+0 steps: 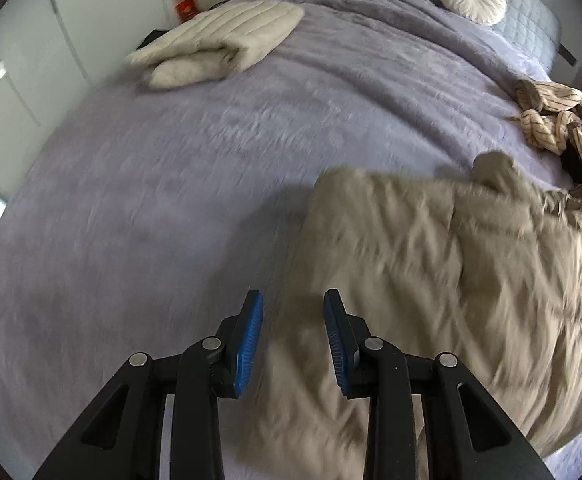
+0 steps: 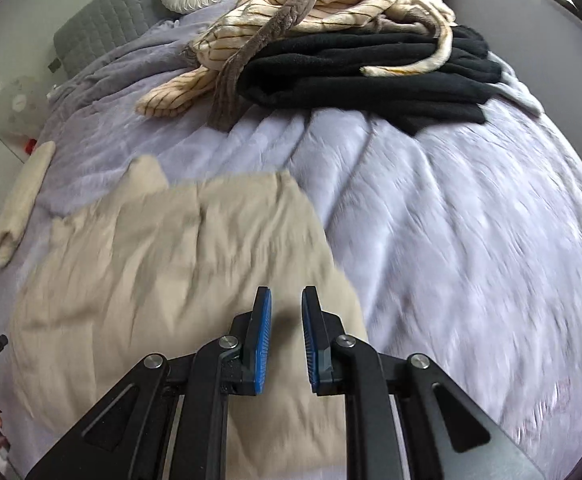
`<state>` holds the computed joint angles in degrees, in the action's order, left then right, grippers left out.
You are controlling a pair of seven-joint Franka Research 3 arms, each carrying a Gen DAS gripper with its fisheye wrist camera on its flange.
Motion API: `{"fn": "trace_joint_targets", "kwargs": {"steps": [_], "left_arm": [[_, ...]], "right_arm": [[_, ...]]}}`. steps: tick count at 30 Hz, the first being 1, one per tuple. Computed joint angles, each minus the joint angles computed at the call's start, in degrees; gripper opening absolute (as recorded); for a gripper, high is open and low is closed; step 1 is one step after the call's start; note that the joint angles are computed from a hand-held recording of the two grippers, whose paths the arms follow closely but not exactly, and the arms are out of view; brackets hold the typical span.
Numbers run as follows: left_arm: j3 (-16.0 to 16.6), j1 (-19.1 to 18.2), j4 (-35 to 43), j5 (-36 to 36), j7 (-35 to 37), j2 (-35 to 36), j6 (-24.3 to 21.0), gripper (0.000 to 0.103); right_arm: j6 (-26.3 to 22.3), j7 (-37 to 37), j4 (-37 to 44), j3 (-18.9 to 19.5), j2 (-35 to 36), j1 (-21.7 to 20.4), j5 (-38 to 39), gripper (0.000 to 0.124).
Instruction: Fold large clothes
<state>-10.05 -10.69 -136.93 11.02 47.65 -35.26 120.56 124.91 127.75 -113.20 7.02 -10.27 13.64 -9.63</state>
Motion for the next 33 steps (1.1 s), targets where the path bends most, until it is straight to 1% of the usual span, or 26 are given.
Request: {"fn": "trace_joint_targets", "kwargs": {"steps": [2, 3, 6, 10, 15, 17, 18, 19, 20, 21, 22, 23, 26, 27, 29, 32, 33], "left_arm": [[-0.4, -0.2, -2.0, -0.3, -1.2, -2.8, -1.6, 0.034], [-0.1, -0.5, -3.4, -1.4, -2.0, -4.7, -2.5, 0.034], [1.8, -2.1, -7.2, -5.9, -3.2, -9.0, -4.1, 0.034], [2.1, -3.3, -9.6, -8.1, -3.3, -12.4, -5.7, 0.034], [2.1, -5.4, -10.7, -10.6, -2.3, -14.8, -7.9, 0.034], [2.7, -6.1, -11.5, -12.4, -2.5, -16.2, -8.0, 0.034], [3.1, -6.4, -11.9, -13.3, -2.5, -16.9, -8.1, 0.034], [3.5, -6.8, -12.1, -14.3, -2.4, -17.5, -8.5, 0.038], [3.8, -6.9, -11.8, -14.6, -2.0, -17.6, -9.1, 0.068], [3.4, -6.8, -11.8, -14.7, -2.3, -18.2, -9.7, 0.086], [2.6, -6.5, -12.0, -14.3, -2.9, -19.2, -10.0, 0.101], [2.2, -6.6, -12.2, -14.1, -3.1, -20.2, -9.8, 0.101], [3.4, -7.6, -12.7, -15.8, -2.8, -21.3, -9.7, 0.101], [3.9, -7.8, -13.2, -16.8, -3.0, -21.7, -9.1, 0.101], [5.1, -7.9, -14.8, -19.4, -3.7, -22.5, -7.0, 0.101], [7.2, -7.9, -18.8, -24.2, -5.3, -24.4, -2.8, 0.101], [7.9, -8.0, -20.1, -25.5, -5.5, -24.9, -1.7, 0.101]], "right_arm": [[-0.5, 1.9, -4.1, 0.7, -4.7, 0.4, 0.6, 0.017], [-0.4, 2.2, -5.2, 0.9, -5.9, 0.4, 1.1, 0.017], [-1.4, 2.8, -8.0, 1.2, -8.8, 0.6, 4.8, 0.017], [-1.5, 3.0, -10.5, 0.6, -10.1, 0.9, 11.6, 0.018], [-1.8, 4.1, -12.8, 0.9, -11.3, 1.3, 16.3, 0.018], [-1.8, 5.0, -13.9, 1.0, -12.1, 1.4, 18.1, 0.018], [-1.5, 5.3, -14.6, 1.0, -12.7, 1.6, 19.1, 0.021], [-1.0, 5.2, -15.4, 0.7, -13.3, 2.0, 20.8, 0.024], [-0.2, 5.3, -16.4, 0.5, -14.0, 2.3, 22.6, 0.036], [0.7, 5.4, -17.4, 0.4, -14.7, 2.6, 24.1, 0.051], [1.5, 5.4, -18.1, 0.3, -15.2, 2.8, 25.4, 0.057], [2.4, 5.6, -18.9, 0.2, -15.9, 3.0, 27.0, 0.064], [4.3, 6.1, -20.3, 0.0, -16.8, 3.5, 30.4, 0.066], [5.3, 6.2, -21.0, -0.2, -17.1, 3.7, 31.8, 0.074], [9.0, 5.7, -23.3, -0.9, -17.8, 4.6, 36.0, 0.085], [14.4, 4.4, -26.6, -1.8, -18.4, 5.9, 41.4, 0.088], [15.1, 4.5, -27.3, -1.7, -18.6, 6.1, 42.3, 0.088]]}}
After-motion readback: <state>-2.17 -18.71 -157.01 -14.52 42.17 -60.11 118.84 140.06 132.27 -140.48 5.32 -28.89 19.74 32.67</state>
